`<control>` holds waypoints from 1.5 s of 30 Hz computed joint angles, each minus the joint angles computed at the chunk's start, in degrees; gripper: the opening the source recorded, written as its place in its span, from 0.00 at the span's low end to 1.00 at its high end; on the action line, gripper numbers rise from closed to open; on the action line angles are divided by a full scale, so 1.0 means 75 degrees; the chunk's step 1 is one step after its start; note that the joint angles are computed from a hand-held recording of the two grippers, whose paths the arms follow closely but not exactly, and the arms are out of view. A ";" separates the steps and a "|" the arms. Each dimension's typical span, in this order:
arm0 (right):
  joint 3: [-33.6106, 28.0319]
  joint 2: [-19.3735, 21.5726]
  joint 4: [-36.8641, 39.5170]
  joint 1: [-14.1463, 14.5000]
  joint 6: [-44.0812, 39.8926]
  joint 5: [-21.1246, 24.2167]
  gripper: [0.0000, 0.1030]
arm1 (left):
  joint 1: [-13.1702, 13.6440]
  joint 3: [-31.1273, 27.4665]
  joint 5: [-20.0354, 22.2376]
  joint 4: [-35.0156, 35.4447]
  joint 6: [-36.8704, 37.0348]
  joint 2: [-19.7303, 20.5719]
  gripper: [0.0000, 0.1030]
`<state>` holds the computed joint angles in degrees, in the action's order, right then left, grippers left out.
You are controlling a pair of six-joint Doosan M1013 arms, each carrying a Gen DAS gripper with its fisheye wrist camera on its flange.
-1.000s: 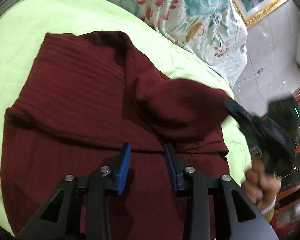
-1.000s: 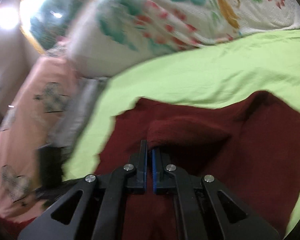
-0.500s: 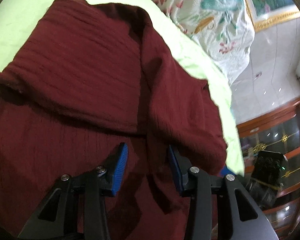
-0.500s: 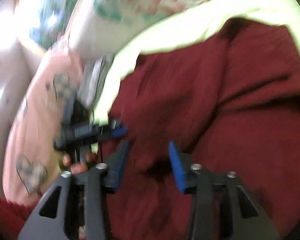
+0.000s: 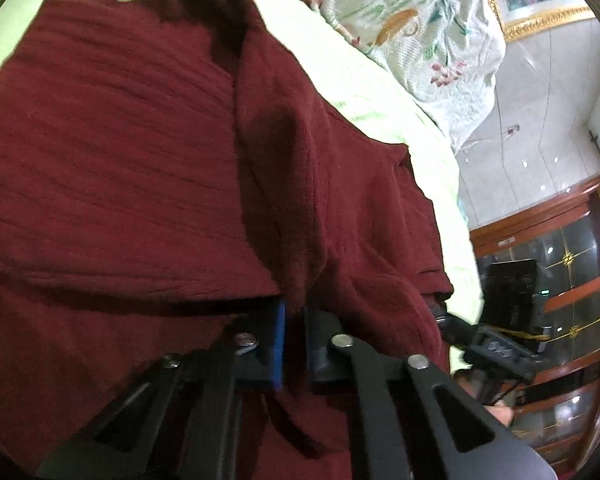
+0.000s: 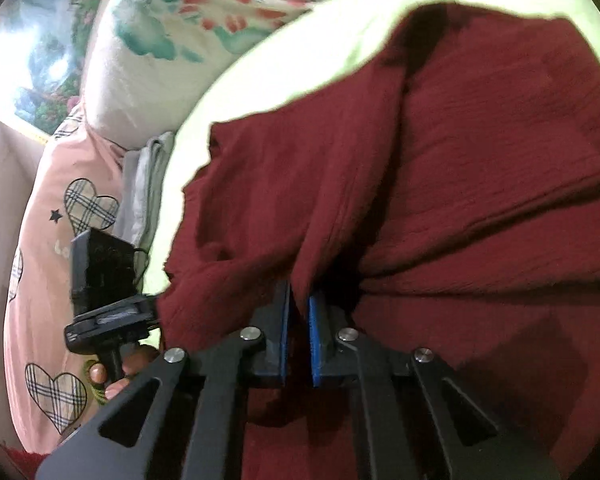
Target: Fold large clothes
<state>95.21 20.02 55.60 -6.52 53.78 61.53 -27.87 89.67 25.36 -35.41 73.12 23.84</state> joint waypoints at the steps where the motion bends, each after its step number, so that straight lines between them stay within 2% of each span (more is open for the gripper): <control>1: 0.0056 -0.0101 0.0311 -0.0101 -0.0211 -0.0056 0.07 | -0.0019 0.0108 -0.0187 0.0203 -0.0072 -0.0113 0.04; 4: 0.0159 -0.0324 0.1156 -0.0494 -0.0606 -0.0407 0.06 | -0.0090 0.0445 -0.0940 0.0954 -0.0578 -0.0480 0.00; 7: 0.0095 -0.0282 0.0874 -0.0690 -0.0387 -0.0459 0.06 | -0.0082 0.0608 -0.1033 0.1742 -0.1354 -0.0603 0.00; 9: 0.0114 -0.0176 0.0740 -0.0739 -0.0257 -0.0325 0.06 | -0.0017 0.0616 -0.0835 0.1411 -0.1147 -0.0557 0.00; 11: 0.0175 -0.0033 0.0780 -0.0741 -0.0072 -0.0068 0.07 | 0.0074 0.0671 -0.0765 0.0190 -0.0116 -0.0530 0.00; 12: 0.0212 -0.0006 0.0813 -0.0758 -0.0040 0.0007 0.08 | 0.0072 0.0640 -0.0746 -0.0007 0.0082 -0.0507 0.00; 14: 0.0296 -0.0009 0.0859 -0.0782 -0.0085 0.0026 0.08 | 0.0019 0.0429 -0.0539 0.0746 -0.0450 -0.0426 0.00; 16: 0.0314 -0.0014 0.0868 -0.0781 -0.0110 0.0015 0.08 | -0.0008 0.0187 -0.0289 0.1083 -0.0687 -0.0305 0.20; 17: 0.0319 -0.0022 0.0862 -0.0792 -0.0133 0.0031 0.08 | 0.0007 0.0081 -0.0159 0.0968 -0.0578 -0.0247 0.27; 18: 0.0317 -0.0034 0.0853 -0.0792 -0.0153 0.0041 0.08 | 0.0013 0.0007 -0.0060 0.0869 -0.0490 -0.0196 0.38; 22: 0.0240 -0.0033 0.0775 -0.0705 -0.0145 0.0013 0.09 | 0.0051 -0.0416 0.0617 0.0726 -0.0372 0.0105 0.44; 24: 0.0228 -0.0031 0.0725 -0.0695 -0.0128 0.0007 0.09 | 0.0016 -0.0626 0.1089 0.1224 -0.0817 0.0244 0.42; 27: 0.0234 -0.0022 0.0757 -0.0713 -0.0096 0.0034 0.09 | -0.0026 -0.0483 0.0896 0.1482 -0.1100 0.0116 0.37; 29: 0.0218 -0.0002 0.0775 -0.0727 -0.0137 0.0064 0.09 | -0.0010 -0.0363 0.0745 0.1224 -0.0840 0.0056 0.33; 30: 0.0219 -0.0002 0.0772 -0.0725 -0.0134 0.0064 0.09 | 0.0003 -0.0329 0.0701 0.0962 -0.0534 0.0054 0.15; 31: 0.0205 0.0005 0.0767 -0.0713 -0.0127 0.0067 0.09 | 0.0018 -0.0334 0.0703 0.0638 -0.0203 0.0085 0.03; 33: 0.0156 0.0022 0.0789 -0.0695 -0.0131 0.0104 0.09 | 0.0019 -0.0392 0.0712 0.0224 0.0270 0.0144 0.04; 35: 0.0097 -0.0008 0.0809 -0.0660 -0.0206 0.0120 0.09 | -0.0040 -0.0459 0.0582 0.0207 0.0532 0.0115 0.03; 36: 0.0034 -0.0036 0.0867 -0.0647 -0.0312 0.0141 0.08 | -0.0085 -0.0447 0.0347 0.0366 0.0529 0.0032 0.02; 37: 0.0040 -0.0077 0.1115 -0.0670 -0.0516 0.0128 0.07 | -0.0127 -0.0354 -0.0091 0.0558 0.0505 -0.0116 0.01; 38: 0.0093 -0.0123 0.1642 -0.0732 -0.0904 0.0172 0.05 | -0.0159 -0.0146 -0.0805 0.0792 0.0449 -0.0344 0.01; 40: 0.0308 -0.0210 0.3435 -0.1001 -0.2191 0.0590 0.05 | -0.0179 0.0284 -0.2083 0.1179 0.0300 -0.0697 0.01; 41: 0.0433 -0.0313 0.3901 -0.1054 -0.2658 0.0403 0.05 | -0.0165 0.0442 -0.2482 0.1789 -0.0240 -0.0799 0.01; 42: 0.0488 -0.0362 0.3967 -0.1029 -0.2827 0.0150 0.05 | -0.0100 0.0539 -0.2612 0.1998 -0.0497 -0.0831 0.01; 43: 0.0449 -0.0321 0.3633 -0.0961 -0.2697 -0.0100 0.05 | -0.0031 0.0582 -0.2559 0.1808 -0.0462 -0.0798 0.01; 45: 0.0274 -0.0215 0.2592 -0.0863 -0.1929 -0.0213 0.05 | 0.0089 0.0674 -0.2266 0.0480 0.0495 -0.0695 0.01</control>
<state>97.26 18.41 75.04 -13.00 39.31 59.93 -27.19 94.73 8.36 -31.80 76.83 18.63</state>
